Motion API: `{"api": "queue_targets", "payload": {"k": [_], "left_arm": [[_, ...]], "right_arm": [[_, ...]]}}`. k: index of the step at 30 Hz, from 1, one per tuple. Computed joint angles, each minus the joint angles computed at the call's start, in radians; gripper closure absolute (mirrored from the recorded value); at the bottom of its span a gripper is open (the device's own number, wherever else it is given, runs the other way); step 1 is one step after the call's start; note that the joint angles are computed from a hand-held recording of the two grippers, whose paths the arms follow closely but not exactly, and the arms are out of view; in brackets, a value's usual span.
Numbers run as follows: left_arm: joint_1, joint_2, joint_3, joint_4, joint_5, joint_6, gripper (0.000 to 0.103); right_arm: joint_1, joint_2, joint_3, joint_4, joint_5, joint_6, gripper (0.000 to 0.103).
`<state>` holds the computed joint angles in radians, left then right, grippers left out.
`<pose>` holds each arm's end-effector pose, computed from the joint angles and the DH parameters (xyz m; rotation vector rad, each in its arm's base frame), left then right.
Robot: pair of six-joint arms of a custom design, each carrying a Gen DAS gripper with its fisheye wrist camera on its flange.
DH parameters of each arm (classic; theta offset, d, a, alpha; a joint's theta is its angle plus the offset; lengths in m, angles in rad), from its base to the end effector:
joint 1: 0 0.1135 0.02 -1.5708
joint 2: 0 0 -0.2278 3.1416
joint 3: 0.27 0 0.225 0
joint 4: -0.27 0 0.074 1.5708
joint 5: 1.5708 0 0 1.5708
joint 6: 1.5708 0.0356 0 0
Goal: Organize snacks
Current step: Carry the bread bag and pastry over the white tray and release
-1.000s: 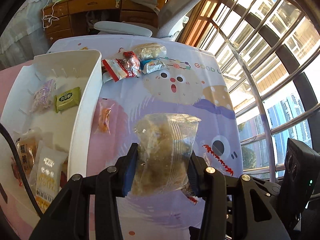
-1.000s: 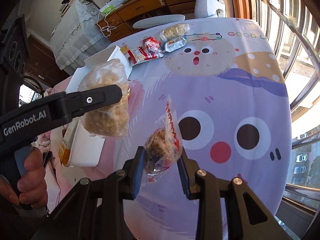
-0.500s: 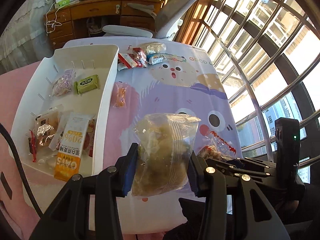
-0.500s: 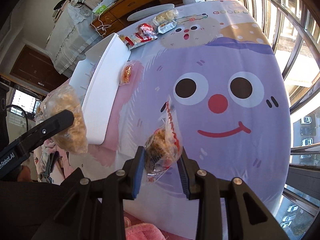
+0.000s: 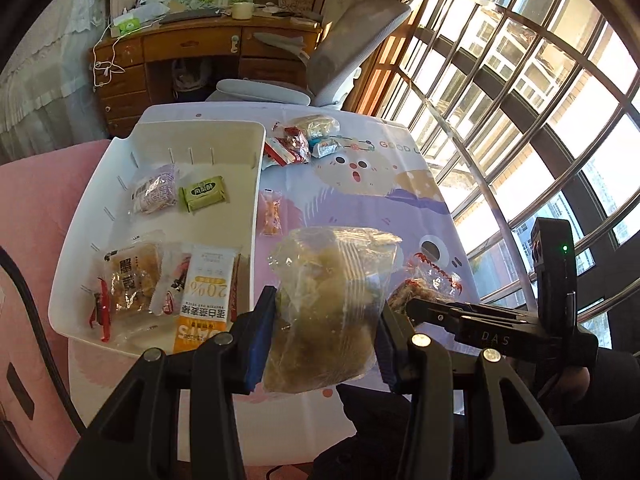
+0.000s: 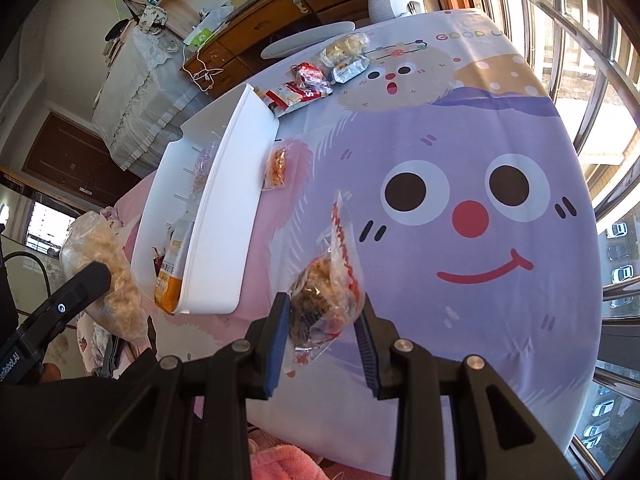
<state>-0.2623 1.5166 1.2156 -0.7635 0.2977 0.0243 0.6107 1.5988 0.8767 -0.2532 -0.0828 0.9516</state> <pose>0.2725 -0.0840 0.2395 0.4776 2.5940 -0.4734 0.2360 0.1688 0.1523 0.4240 2.6654 0.6625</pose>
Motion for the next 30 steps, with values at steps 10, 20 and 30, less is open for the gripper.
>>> {"api": "queue_targets", "payload": {"k": [10,20,30], "left_arm": [[0.263,0.134,0.226,-0.167,0.182,0.338,0.060],[0.438,0.419,0.590,-0.379,0.261,0.642,0.060],[0.513,0.727,1.022,-0.565,0.245,0.758,0.059]], "right_arm": [[0.118,0.121,0.248,-0.093,0.201,0.176,0.070],[0.241,0.336,0.550,-0.171,0.398,0.345,0.070],[0.269,0.580,0.892,-0.225,0.466,0.381,0.070]]}}
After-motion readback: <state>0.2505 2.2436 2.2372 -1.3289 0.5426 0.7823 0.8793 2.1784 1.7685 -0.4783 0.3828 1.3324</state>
